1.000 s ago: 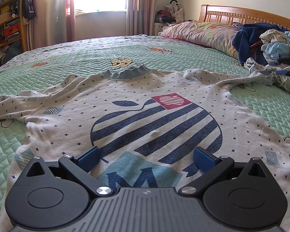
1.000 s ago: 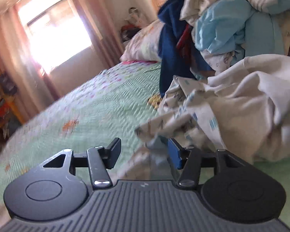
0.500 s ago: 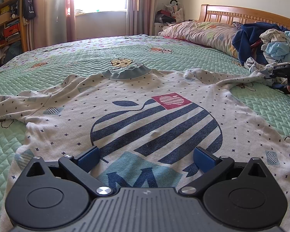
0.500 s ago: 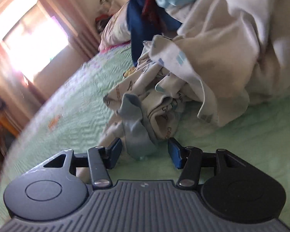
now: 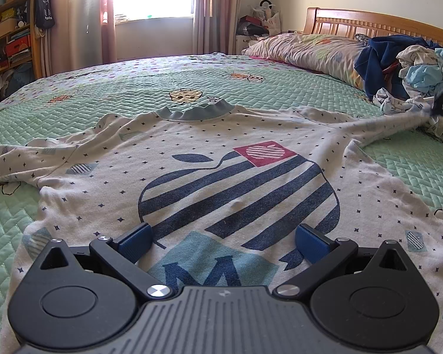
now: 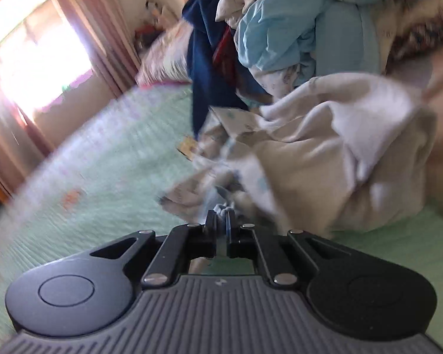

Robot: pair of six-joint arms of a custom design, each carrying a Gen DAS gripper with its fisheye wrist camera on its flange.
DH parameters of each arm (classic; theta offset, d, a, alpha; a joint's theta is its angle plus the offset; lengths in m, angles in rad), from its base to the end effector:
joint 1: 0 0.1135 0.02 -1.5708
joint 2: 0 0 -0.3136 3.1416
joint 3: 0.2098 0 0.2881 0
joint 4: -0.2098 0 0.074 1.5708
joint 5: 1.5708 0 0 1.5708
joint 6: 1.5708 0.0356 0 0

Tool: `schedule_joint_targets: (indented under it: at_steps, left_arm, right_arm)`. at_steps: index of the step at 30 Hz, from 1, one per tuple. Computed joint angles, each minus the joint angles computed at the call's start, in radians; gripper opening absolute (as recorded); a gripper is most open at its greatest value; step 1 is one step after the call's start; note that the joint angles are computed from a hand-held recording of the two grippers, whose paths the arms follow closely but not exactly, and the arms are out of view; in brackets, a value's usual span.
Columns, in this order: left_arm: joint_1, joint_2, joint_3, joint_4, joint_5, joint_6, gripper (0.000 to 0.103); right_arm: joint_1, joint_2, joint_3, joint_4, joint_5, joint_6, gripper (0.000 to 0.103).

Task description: Fold clothes

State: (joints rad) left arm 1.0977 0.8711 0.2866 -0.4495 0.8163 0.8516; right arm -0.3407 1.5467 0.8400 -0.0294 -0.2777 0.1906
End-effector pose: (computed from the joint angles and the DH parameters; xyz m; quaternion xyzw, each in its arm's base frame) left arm 0.0853 0.1097 0.1634 -0.0042 0.8912 -0.0135 0.4533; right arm 0.3293 -0.1064 0.2170 0.1836 0.8883 0.0961 0.4098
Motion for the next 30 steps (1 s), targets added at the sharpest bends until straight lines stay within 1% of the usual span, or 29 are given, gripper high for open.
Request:
schedule_joint_targets:
  at_steps: [2,3,5,6,8,9,10,13,14,16,17,19,21,22,24,25,26,27,28,30]
  left_arm:
    - [0.005,0.004,0.002,-0.002,0.003,0.005,0.103]
    - [0.006,0.006,0.002,-0.003,0.004,0.007,0.103]
    - [0.006,0.006,0.002,-0.002,0.004,0.008,0.103]
    - [0.006,0.006,0.002,-0.002,0.004,0.008,0.103]
    - [0.003,0.002,0.001,-0.002,0.002,0.005,0.103]
    - [0.002,0.001,0.000,0.000,0.002,0.003,0.103]
    - [0.002,0.000,0.000,0.000,0.001,0.002,0.103]
    - [-0.001,-0.002,0.001,-0.001,-0.001,-0.001,0.103]
    - [-0.001,-0.003,0.001,-0.002,-0.001,-0.002,0.103]
    - [0.000,-0.002,0.002,-0.005,0.000,0.000,0.103]
    - [0.001,-0.001,0.003,-0.006,0.001,0.002,0.103]
    - [0.007,0.002,0.005,-0.011,0.006,0.007,0.103]
    - [0.016,0.010,0.007,-0.014,0.015,0.015,0.103]
    - [0.019,0.013,0.007,-0.015,0.019,0.018,0.103]
    - [0.021,0.015,0.008,-0.017,0.021,0.020,0.103]
    - [0.021,0.015,0.008,-0.018,0.022,0.019,0.103]
    - [0.021,0.015,0.009,-0.018,0.022,0.018,0.103]
    - [0.020,0.015,0.009,-0.018,0.020,0.017,0.103]
    - [0.017,0.013,0.009,-0.017,0.018,0.015,0.103]
    - [0.013,0.009,0.008,-0.015,0.013,0.011,0.103]
  right_arm:
    - [0.030,0.025,0.000,-0.031,0.111,-0.061,0.009]
    - [0.040,0.017,-0.028,-0.007,0.149,-0.055,0.011]
    - [0.052,-0.041,-0.107,0.046,0.173,0.021,0.016]
    - [0.068,-0.092,-0.159,0.084,0.190,0.040,0.017]
    - [0.136,-0.197,-0.263,0.158,0.191,0.027,0.023]
    - [0.172,-0.235,-0.299,0.178,0.158,0.027,0.024]
    - [0.200,-0.257,-0.328,0.200,0.090,0.043,0.026]
    - [0.262,-0.189,-0.351,0.288,-0.203,0.115,0.028]
    - [0.284,-0.142,-0.342,0.303,-0.278,0.120,0.029]
    - [0.314,-0.062,-0.306,0.268,-0.310,0.071,0.029]
    - [0.314,-0.034,-0.297,0.263,-0.274,0.044,0.023]
    - [0.224,0.009,-0.310,0.338,-0.297,0.062,0.013]
    - [0.154,-0.042,-0.332,0.346,-0.200,0.106,0.014]
    - [0.143,-0.101,-0.353,0.340,-0.126,0.107,0.019]
    - [0.136,-0.213,-0.400,0.340,-0.112,0.084,0.025]
    - [0.136,-0.248,-0.410,0.326,-0.165,0.070,0.034]
    - [0.149,-0.265,-0.412,0.304,-0.217,0.063,0.049]
    - [0.170,-0.271,-0.410,0.278,-0.245,0.057,0.056]
    - [0.198,-0.266,-0.401,0.260,-0.199,0.039,0.062]
    - [0.259,-0.249,-0.381,0.230,-0.079,0.002,0.062]
